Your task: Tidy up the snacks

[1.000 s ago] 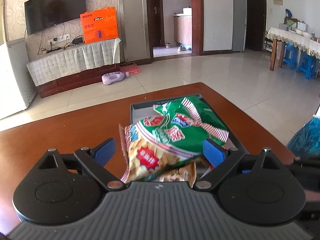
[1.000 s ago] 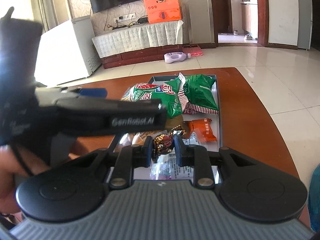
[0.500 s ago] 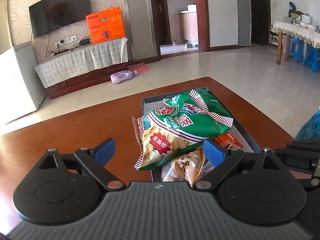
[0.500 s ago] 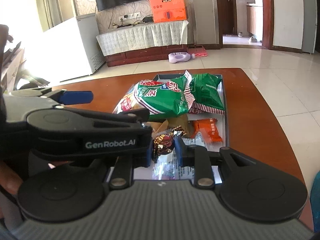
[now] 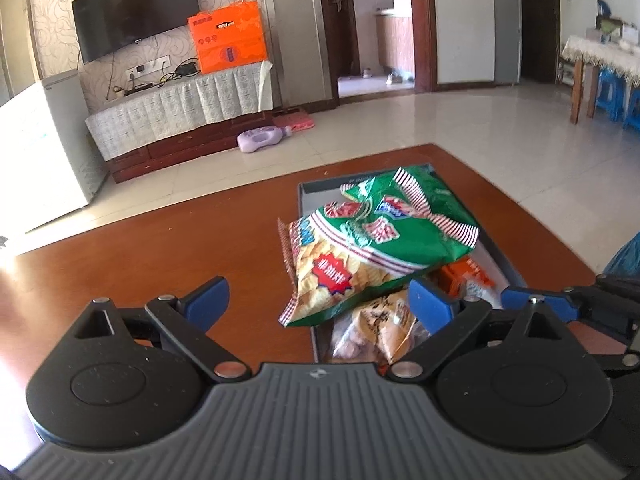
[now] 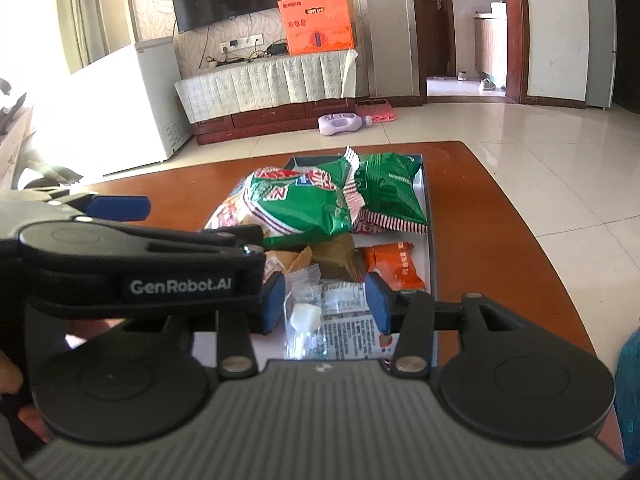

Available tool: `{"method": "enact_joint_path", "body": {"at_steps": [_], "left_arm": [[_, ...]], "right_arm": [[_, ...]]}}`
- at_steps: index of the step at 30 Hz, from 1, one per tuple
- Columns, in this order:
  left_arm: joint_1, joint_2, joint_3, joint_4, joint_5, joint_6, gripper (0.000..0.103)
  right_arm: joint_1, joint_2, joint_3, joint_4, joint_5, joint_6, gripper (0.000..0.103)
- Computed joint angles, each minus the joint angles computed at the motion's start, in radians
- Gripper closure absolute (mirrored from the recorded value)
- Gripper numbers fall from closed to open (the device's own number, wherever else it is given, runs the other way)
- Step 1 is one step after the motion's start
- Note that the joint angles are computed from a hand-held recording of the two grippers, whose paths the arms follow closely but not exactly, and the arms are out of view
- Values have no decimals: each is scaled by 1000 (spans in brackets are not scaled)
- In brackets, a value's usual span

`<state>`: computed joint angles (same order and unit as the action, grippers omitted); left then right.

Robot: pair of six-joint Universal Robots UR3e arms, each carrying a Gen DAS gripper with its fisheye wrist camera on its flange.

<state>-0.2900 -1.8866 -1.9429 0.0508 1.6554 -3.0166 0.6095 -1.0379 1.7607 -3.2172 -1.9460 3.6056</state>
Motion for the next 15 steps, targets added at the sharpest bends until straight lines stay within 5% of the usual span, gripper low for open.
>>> {"method": "enact_joint_path", "body": {"at_steps": [6, 15], "left_arm": [[-11, 19, -47, 45, 21, 5, 2], [112, 162, -283, 177, -190, -55, 2]], "right_arm": [[6, -31, -8, 149, -3, 32, 56], [55, -104, 67, 129, -37, 111, 56]]}}
